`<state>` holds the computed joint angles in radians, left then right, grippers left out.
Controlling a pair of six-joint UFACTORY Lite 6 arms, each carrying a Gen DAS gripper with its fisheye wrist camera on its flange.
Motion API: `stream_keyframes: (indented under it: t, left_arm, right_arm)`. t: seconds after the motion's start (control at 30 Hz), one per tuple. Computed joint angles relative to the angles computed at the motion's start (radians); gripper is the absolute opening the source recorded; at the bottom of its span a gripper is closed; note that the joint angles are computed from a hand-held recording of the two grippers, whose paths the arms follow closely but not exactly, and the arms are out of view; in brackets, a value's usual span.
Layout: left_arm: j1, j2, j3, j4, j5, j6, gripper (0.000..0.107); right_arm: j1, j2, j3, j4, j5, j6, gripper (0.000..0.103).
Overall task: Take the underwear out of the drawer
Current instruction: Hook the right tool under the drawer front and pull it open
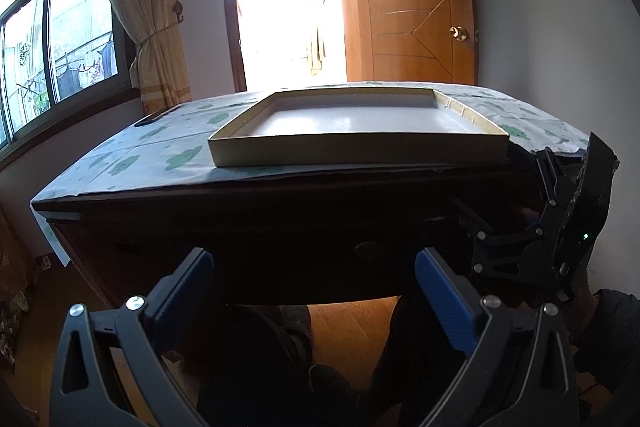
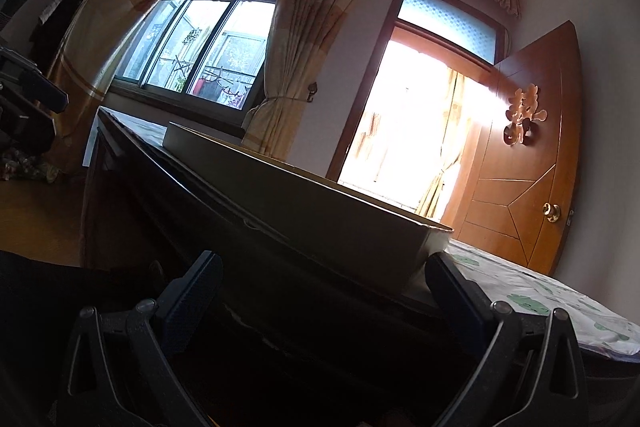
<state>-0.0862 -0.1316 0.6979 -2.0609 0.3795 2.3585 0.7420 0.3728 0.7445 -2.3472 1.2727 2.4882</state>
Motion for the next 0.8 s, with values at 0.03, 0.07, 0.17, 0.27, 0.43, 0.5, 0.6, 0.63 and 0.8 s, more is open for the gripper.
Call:
stream_keyframes:
  t: [0.03, 0.07, 0.17, 0.27, 0.43, 0.5, 0.6, 0.63, 0.8]
  left_arm:
    - [-0.003, 0.0, -0.002, 0.0, -0.002, -0.001, 0.103]
    - [-0.004, 0.001, -0.002, 0.006, -0.003, -0.006, 0.103]
    - [-0.016, -0.004, -0.012, -0.001, -0.013, 0.003, 0.103]
    - [-0.017, -0.011, -0.021, -0.003, -0.012, 0.008, 0.103]
    - [-0.011, -0.018, -0.029, 0.006, -0.005, -0.002, 0.103]
    - [-0.008, -0.02, -0.03, 0.014, -0.002, -0.013, 0.103]
    - [0.001, -0.021, -0.031, 0.019, 0.008, -0.017, 0.103]
    - [0.002, -0.019, -0.03, 0.023, 0.01, -0.021, 0.103]
    - [0.007, -0.023, -0.037, 0.024, 0.013, -0.013, 0.103]
  right_arm:
    - [0.001, 0.005, 0.0, -0.001, 0.008, -0.006, 0.102]
    - [0.004, 0.012, 0.004, 0.003, 0.017, -0.021, 0.102]
    - [0.007, 0.048, 0.026, 0.03, 0.046, -0.084, 0.102]
    - [0.013, 0.071, 0.05, 0.063, 0.057, -0.127, 0.102]
    - [0.015, 0.063, 0.063, 0.098, 0.035, -0.178, 0.102]
    - [0.017, 0.059, 0.061, 0.105, 0.029, -0.19, 0.102]
    - [0.023, 0.044, 0.042, 0.11, 0.032, -0.173, 0.102]
    - [0.029, 0.044, 0.04, 0.116, 0.036, -0.173, 0.102]
    - [0.062, -0.002, -0.01, 0.11, 0.073, -0.161, 0.102]
